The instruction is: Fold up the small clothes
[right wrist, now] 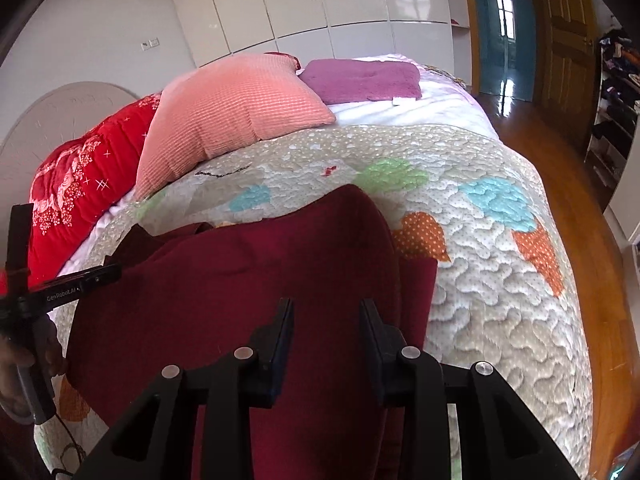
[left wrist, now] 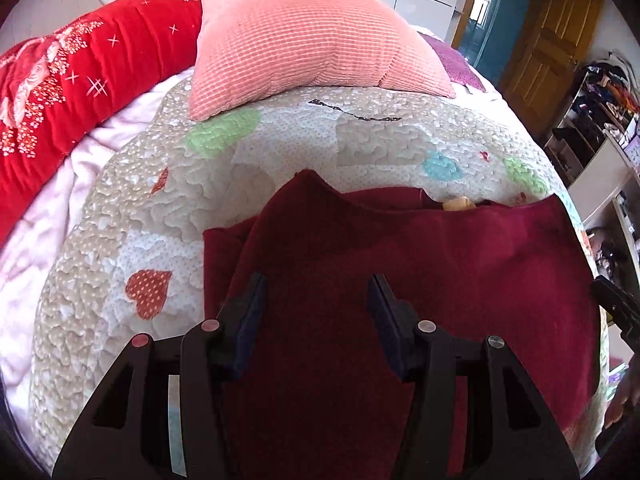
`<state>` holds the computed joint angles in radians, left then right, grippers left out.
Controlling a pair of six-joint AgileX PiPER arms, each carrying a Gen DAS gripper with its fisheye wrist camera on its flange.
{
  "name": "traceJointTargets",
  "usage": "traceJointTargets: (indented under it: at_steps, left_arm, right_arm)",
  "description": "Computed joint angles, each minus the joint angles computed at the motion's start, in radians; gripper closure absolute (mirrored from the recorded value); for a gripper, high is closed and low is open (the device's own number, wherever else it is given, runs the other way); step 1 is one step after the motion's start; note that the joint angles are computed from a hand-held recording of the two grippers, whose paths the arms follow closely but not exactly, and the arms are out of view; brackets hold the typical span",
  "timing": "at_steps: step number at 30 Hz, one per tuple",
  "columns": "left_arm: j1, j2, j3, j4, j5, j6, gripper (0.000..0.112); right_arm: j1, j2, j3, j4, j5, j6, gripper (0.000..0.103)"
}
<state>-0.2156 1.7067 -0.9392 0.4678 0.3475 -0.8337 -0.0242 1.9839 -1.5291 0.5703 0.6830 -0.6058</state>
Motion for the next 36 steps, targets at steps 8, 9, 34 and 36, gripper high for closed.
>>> traceJointTargets:
  at_steps: [8, 9, 34, 36]
  left_arm:
    - [-0.097, -0.057, 0.079, 0.229, 0.06, -0.254, 0.061]
    - [-0.105, -0.072, 0.092, 0.23, 0.065, -0.261, 0.061]
    - [-0.066, -0.221, 0.281, -0.054, -0.06, 0.0, 0.054]
    - [-0.035, -0.243, 0.302, -0.177, -0.092, 0.12, 0.054]
  right_arm:
    - [0.023, -0.003, 0.13, -0.047, -0.132, 0.006, 0.071]
    - [0.029, -0.01, 0.126, -0.074, -0.126, 0.035, 0.071]
    - [-0.102, -0.178, 0.364, 0.115, -0.1, -0.121, 0.049]
    - [-0.105, -0.178, 0.365, 0.114, -0.1, -0.121, 0.043]
